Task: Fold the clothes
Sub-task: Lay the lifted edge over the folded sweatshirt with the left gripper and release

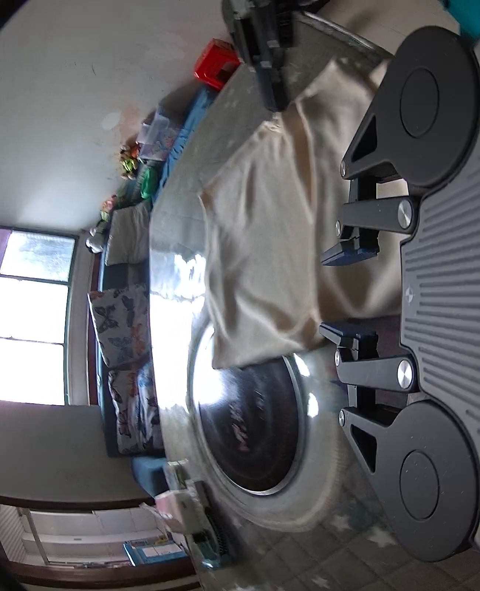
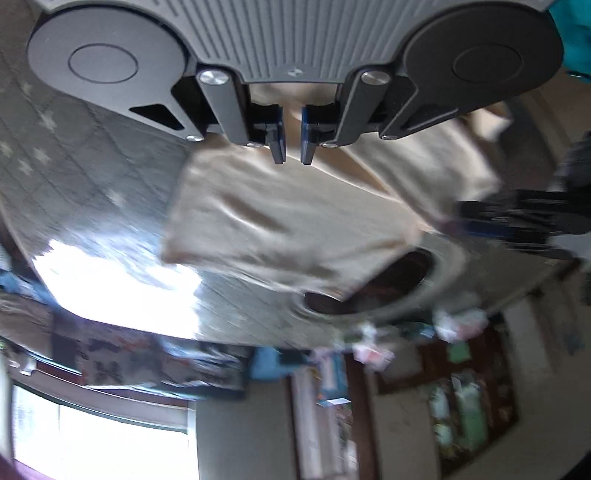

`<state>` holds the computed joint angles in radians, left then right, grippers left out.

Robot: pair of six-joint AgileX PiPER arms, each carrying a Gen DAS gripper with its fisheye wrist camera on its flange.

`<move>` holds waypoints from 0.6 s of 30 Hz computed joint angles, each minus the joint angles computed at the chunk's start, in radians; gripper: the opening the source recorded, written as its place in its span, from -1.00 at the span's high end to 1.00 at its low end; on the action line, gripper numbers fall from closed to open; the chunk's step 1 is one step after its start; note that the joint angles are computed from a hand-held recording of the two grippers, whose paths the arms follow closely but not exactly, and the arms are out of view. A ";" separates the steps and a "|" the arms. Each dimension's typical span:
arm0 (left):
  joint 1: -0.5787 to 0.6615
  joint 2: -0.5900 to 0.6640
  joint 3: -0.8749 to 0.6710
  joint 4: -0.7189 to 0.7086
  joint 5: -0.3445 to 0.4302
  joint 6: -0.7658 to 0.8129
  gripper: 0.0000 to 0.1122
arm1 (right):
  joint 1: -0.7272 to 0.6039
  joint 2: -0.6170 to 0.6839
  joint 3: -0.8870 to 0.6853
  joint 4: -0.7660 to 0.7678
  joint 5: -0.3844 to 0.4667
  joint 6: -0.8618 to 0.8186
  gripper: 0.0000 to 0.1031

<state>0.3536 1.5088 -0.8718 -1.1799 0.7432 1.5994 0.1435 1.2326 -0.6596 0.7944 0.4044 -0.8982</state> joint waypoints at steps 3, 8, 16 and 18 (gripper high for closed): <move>-0.041 0.030 -0.015 -0.024 -0.011 0.033 0.35 | 0.019 0.020 -0.019 -0.004 0.048 -0.038 0.75; -0.094 0.094 -0.038 0.002 -0.077 0.030 0.36 | 0.034 0.083 -0.016 -0.037 0.039 -0.036 0.74; -0.071 0.113 -0.073 0.030 -0.058 -0.008 0.32 | -0.020 0.051 -0.021 -0.045 0.077 -0.041 0.69; -0.060 0.101 -0.068 0.027 -0.040 0.002 0.35 | -0.010 0.047 -0.017 -0.089 0.065 -0.010 0.69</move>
